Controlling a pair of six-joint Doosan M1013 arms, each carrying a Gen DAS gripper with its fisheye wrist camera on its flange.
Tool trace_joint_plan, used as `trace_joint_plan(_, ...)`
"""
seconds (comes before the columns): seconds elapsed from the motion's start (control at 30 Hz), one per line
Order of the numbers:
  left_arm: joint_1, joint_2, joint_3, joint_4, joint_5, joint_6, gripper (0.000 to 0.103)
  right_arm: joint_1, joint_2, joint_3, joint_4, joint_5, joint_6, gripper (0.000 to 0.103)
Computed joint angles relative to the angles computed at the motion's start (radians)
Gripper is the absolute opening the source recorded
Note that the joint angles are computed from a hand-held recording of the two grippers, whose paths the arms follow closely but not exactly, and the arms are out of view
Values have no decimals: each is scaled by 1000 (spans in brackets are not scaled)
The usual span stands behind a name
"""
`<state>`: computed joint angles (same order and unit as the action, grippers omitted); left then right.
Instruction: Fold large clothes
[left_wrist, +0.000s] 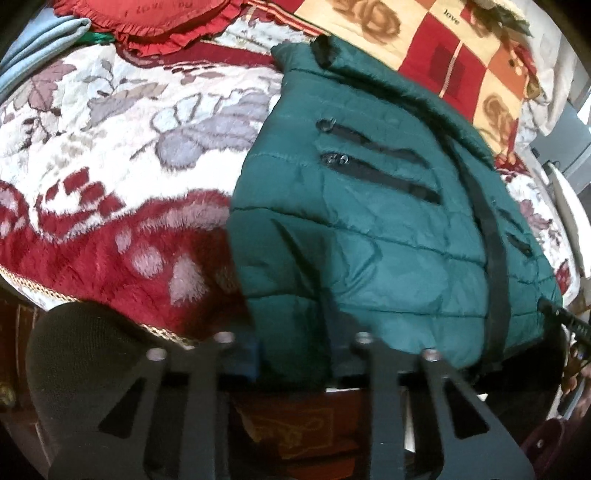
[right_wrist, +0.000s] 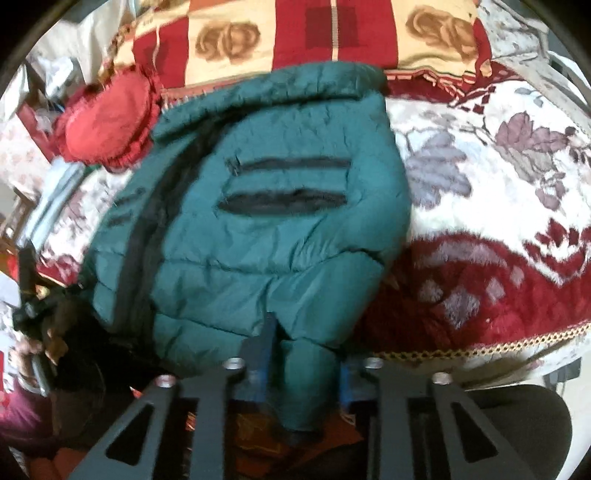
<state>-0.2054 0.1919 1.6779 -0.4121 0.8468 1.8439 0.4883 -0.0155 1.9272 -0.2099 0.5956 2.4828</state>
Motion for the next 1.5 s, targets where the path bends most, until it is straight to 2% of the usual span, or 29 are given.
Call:
trace_joint_plan(0.13,32,1,-30,-123,57,92,12,-37,-40,18,102,-141,-60,16)
trace_joint_plan(0.23,42,2,-63,-187,74,121,12,-71,-46,9,218,-208,-153,16)
trace_joint_plan(0.43,45,21,-145,-252,47,114,12,-115,-30,-52,201,-247,-151,16)
trace_joint_plan(0.6,38,60,-234,-263,17,61,12,-160,0,-111,160,-245,-130,16)
trace_joint_plan(0.77,19,120,-346,-242,-12,-10,12,-209,64,-205,82,-213,-64,16)
trace_joint_plan(0.93,-3,208,-483,-172,13,-120,12,-236,142,-301,0,-153,0,16)
trace_joint_plan(1.0,-18,248,-541,-108,18,-179,12,-242,171,-334,-29,-126,14,16)
trace_joint_plan(1.17,-37,301,-604,-11,11,-260,12,-266,210,-368,-39,-110,34,16)
trace_joint_plan(1.27,-39,325,-630,9,25,-278,12,-278,226,-381,-1,-98,-5,15)
trace_joint_plan(1.5,-59,355,-666,102,23,-304,12,-283,267,-421,-24,-52,-2,15)
